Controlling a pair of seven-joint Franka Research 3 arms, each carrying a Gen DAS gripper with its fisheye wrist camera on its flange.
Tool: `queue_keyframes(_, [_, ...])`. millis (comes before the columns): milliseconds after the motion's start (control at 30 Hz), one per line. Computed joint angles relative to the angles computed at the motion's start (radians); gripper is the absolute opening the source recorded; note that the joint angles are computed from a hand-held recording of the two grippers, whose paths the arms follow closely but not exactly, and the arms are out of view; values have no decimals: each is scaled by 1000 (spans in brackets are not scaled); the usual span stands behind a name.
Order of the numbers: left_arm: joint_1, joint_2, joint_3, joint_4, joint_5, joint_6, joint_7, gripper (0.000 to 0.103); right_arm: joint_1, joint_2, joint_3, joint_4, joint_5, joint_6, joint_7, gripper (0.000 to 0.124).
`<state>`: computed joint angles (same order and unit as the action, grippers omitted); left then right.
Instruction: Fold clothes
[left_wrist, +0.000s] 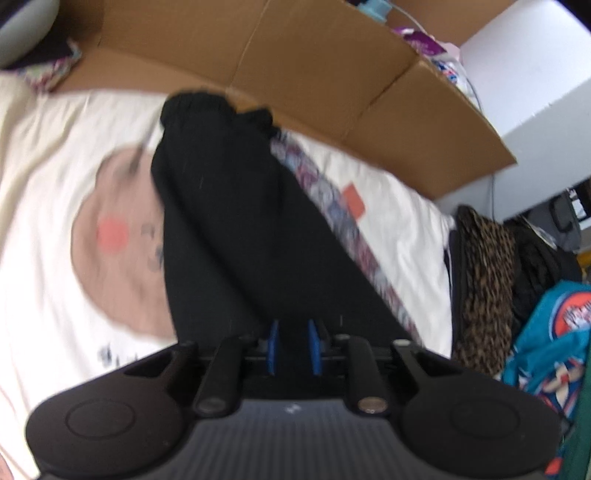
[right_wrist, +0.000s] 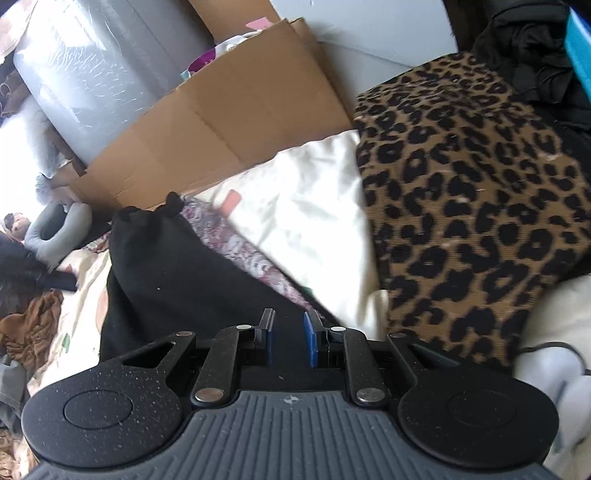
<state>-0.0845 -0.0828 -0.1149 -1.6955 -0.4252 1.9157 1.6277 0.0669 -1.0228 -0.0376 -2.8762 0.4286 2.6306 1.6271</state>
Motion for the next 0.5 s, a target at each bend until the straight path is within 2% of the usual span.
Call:
queue_keyframes(333, [-21,269,-69,323,139,5,-116,21,71,124,-3,34,74,97,34,19])
queue_keyframes(500, [-35,385,-90,459,217,-11,-187,21,91,184,-9,65,70,132,14,19])
